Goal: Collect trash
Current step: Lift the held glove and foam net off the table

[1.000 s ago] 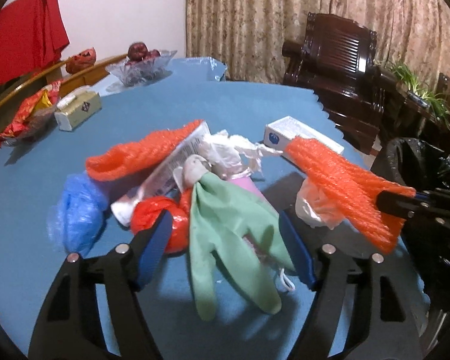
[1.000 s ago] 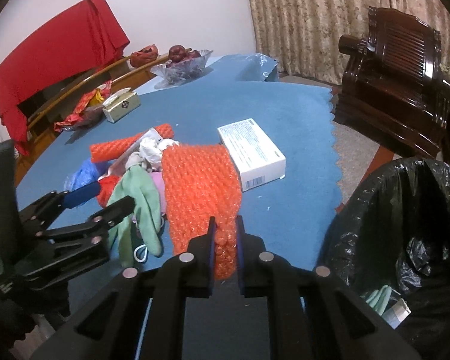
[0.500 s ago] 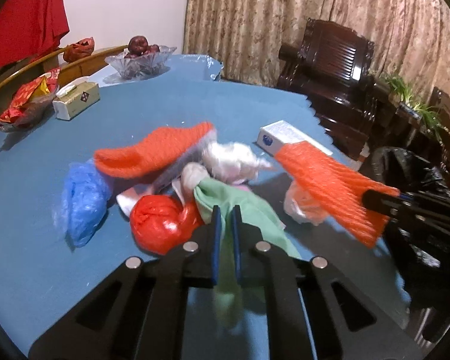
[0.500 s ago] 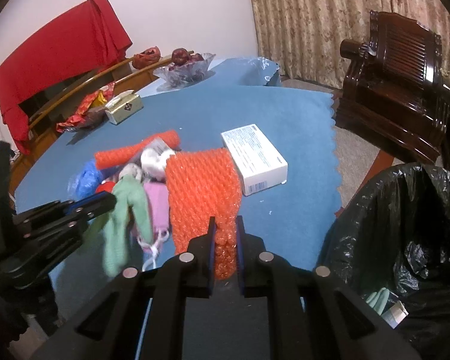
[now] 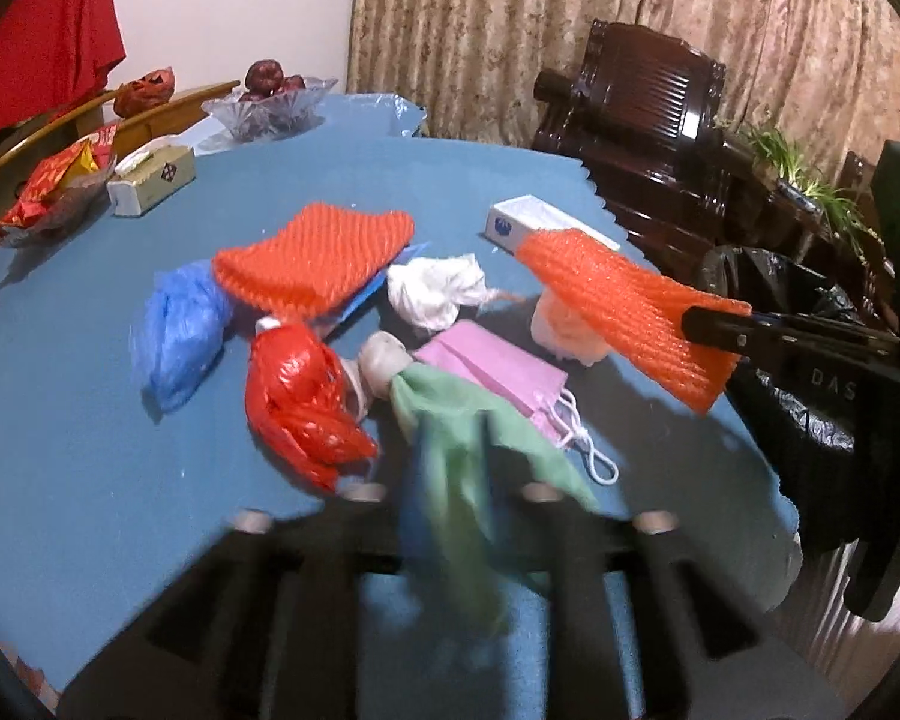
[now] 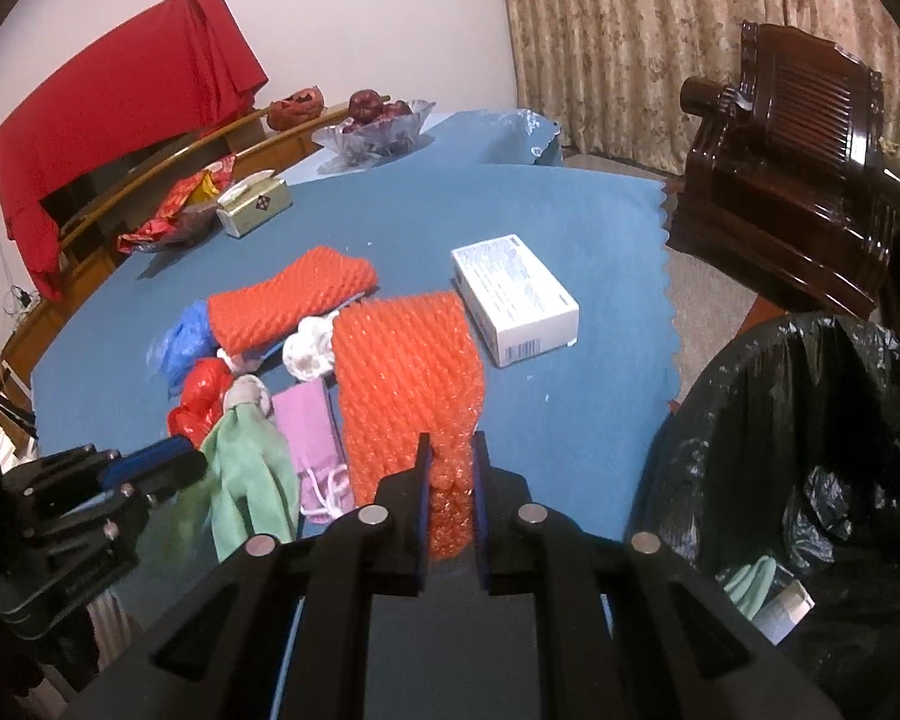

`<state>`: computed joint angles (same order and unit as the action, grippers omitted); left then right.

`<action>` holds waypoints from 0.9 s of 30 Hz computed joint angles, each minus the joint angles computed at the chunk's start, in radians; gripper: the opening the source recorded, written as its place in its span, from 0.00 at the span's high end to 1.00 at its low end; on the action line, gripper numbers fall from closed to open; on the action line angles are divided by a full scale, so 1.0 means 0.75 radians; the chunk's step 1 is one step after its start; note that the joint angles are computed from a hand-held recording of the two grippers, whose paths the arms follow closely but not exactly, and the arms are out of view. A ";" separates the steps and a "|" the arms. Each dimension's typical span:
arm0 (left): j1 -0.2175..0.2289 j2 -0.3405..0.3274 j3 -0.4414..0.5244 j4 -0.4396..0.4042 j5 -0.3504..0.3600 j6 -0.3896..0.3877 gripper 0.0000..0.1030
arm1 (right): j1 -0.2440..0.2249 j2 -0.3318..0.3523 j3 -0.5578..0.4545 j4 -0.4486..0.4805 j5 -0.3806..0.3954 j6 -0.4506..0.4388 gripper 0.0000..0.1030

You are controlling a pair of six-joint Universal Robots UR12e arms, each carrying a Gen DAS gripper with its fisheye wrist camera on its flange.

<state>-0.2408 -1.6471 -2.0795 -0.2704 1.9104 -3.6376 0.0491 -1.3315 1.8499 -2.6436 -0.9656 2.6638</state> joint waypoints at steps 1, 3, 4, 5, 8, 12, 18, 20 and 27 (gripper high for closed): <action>-0.004 -0.003 0.002 0.000 0.012 -0.009 0.48 | 0.000 0.000 0.001 0.004 -0.003 -0.003 0.89; -0.012 -0.013 0.007 0.001 0.037 -0.008 0.40 | 0.000 0.001 0.002 0.006 -0.005 -0.007 0.89; -0.012 -0.018 0.011 -0.008 0.036 -0.008 0.38 | 0.000 0.001 0.001 0.006 -0.006 -0.008 0.89; -0.013 -0.024 0.017 -0.018 0.038 -0.012 0.37 | -0.001 0.000 0.002 0.008 -0.006 -0.011 0.89; -0.008 -0.045 0.033 -0.050 0.030 -0.017 0.40 | -0.001 0.002 0.000 0.010 -0.007 -0.011 0.89; -0.007 -0.064 0.038 -0.063 0.024 -0.007 0.75 | 0.000 0.006 -0.005 0.016 -0.012 -0.009 0.89; -0.005 -0.031 0.008 0.013 0.047 -0.007 0.91 | -0.007 0.007 -0.011 0.006 -0.001 -0.002 0.89; -0.007 -0.018 0.003 0.047 0.057 -0.007 0.92 | -0.010 0.003 -0.010 -0.002 0.007 0.003 0.89; -0.029 0.002 0.022 0.162 0.099 0.040 0.96 | -0.026 -0.022 -0.005 -0.043 0.059 0.024 0.89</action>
<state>-0.2626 -1.6453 -2.0627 -0.1489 1.9845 -3.6076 0.0297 -1.3478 1.8464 -2.6760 -0.9217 2.6822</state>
